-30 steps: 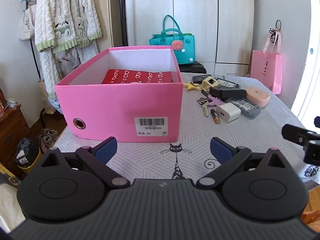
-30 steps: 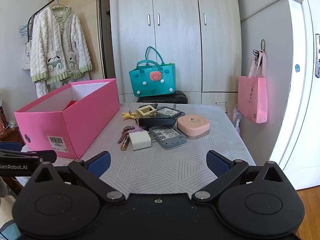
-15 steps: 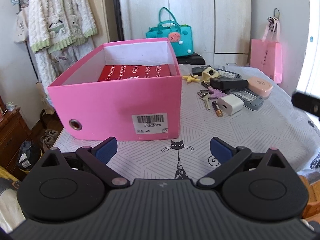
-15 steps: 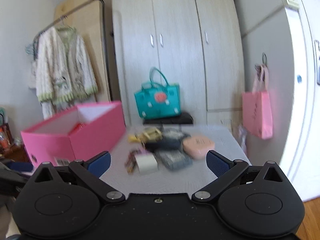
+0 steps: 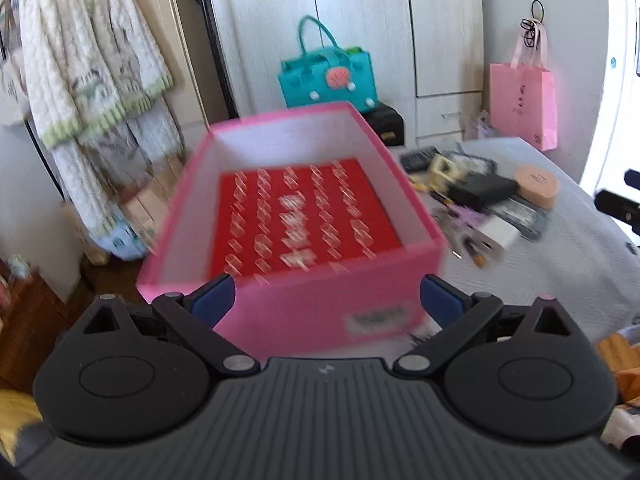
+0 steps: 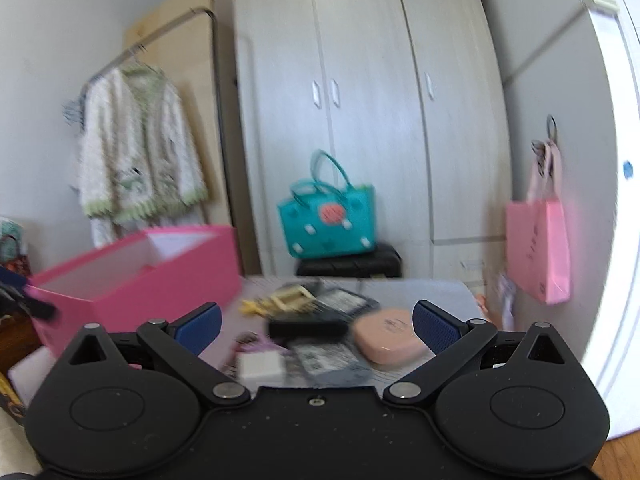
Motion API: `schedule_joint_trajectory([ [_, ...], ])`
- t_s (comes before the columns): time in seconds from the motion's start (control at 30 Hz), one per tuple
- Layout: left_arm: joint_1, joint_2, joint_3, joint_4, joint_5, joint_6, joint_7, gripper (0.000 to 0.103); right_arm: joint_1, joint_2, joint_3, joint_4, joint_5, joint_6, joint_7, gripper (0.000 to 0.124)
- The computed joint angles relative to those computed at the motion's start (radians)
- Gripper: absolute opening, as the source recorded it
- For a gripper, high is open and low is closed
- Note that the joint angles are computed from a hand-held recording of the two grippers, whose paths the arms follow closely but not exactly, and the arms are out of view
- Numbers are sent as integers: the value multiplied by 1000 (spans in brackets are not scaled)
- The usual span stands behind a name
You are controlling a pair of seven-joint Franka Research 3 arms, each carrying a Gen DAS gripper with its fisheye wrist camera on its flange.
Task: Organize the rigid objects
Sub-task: 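Reach the right gripper to the peach compact case and grasp it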
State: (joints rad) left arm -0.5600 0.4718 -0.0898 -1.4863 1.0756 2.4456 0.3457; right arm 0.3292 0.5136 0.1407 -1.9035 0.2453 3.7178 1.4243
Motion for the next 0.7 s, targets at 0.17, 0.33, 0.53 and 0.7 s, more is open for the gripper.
schedule_joint_trajectory([
  [0.17,5,2,27,42,75,-84,29,100,-150,7,103,54,-128,-142,95,103],
  [0.33,89,42,12,113,-102,-49,153,100,-151,43,72,160,-205,-296,93,103],
  [0.53,110,92,37,180,-126,-43,227,89,-16,136,-110,359,-112,-536,-40,82],
  [0.7,150,192,20,338,-295,-117,421,55,-45,207,-94,495,-85,-683,-120,72],
])
